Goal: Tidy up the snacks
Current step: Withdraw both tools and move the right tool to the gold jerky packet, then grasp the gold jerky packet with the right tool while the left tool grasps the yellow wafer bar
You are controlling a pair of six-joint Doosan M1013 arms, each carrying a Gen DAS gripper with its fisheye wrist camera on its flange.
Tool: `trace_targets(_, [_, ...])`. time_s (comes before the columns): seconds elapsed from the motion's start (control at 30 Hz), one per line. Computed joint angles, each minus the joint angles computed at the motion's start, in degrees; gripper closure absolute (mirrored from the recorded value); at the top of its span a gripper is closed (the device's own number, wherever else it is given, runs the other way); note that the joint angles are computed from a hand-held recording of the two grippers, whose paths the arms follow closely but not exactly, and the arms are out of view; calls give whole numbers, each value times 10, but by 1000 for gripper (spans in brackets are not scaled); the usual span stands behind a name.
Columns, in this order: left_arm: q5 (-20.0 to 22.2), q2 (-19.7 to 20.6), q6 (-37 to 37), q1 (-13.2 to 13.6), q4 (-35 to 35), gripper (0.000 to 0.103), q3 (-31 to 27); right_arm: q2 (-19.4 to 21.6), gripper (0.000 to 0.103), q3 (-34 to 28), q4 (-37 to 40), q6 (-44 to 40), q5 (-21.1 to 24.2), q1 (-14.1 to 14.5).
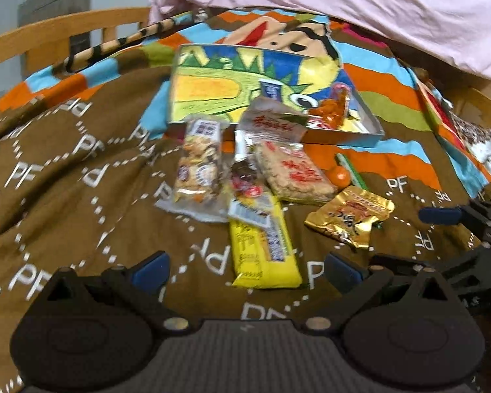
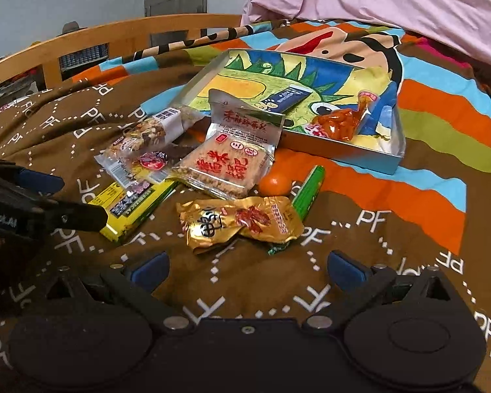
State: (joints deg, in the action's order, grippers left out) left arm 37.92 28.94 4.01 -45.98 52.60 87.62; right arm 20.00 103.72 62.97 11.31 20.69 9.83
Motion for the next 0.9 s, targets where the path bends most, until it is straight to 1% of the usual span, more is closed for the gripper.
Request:
trace_targets(0.07, [-3, 4, 41, 4, -26, 1, -8, 7, 1, -7, 19, -18, 3, 0])
trace_targets(0.13, [-3, 9, 67, 8, -50, 1, -16, 17, 1, -19, 15, -19, 14, 0])
trace_targets(0.2, [-12, 11, 66, 13, -57, 3, -18, 27, 1, -31, 6, -19, 31, 0])
trace_targets(0.27, [-22, 12, 81, 20, -83, 6, -21, 37, 1, -41, -2, -24, 40, 0])
trace_targets(0.33, [-24, 15, 90, 26, -103, 8, -25, 46, 1, -52, -18, -12, 52, 1])
trace_targets(0.4, [-22, 17, 95, 29, -112, 9, -29, 54, 1, -60, -18, -9, 65, -1])
trace_targets(0.43, [-19, 19, 102, 30, -120, 11, -33, 56, 1, -60, -11, -15, 63, 0])
trace_targets(0.5, [-5, 24, 115, 31, -130, 16, -42, 58, 1, -60, -5, -21, 61, 1])
trace_targets(0.53, [7, 28, 124, 30, -134, 20, -49, 58, 2, -60, -3, -21, 58, 1])
trace_targets(0.6, [24, 35, 146, 28, -136, 24, -59, 57, 6, -56, 9, -34, 52, 1])
trace_targets(0.67, [30, 38, 156, 26, -137, 31, -64, 54, 8, -52, 18, -47, 45, 1])
trace_targets(0.7, [35, 39, 160, 24, -135, 33, -66, 53, 9, -50, 22, -51, 42, 2])
trace_targets(0.77, [43, 41, 162, 20, -128, 41, -69, 50, 11, -46, 29, -60, 36, 3])
trace_targets(0.9, [54, 42, 159, 16, -122, 52, -72, 42, 15, -37, 33, -70, 31, 4])
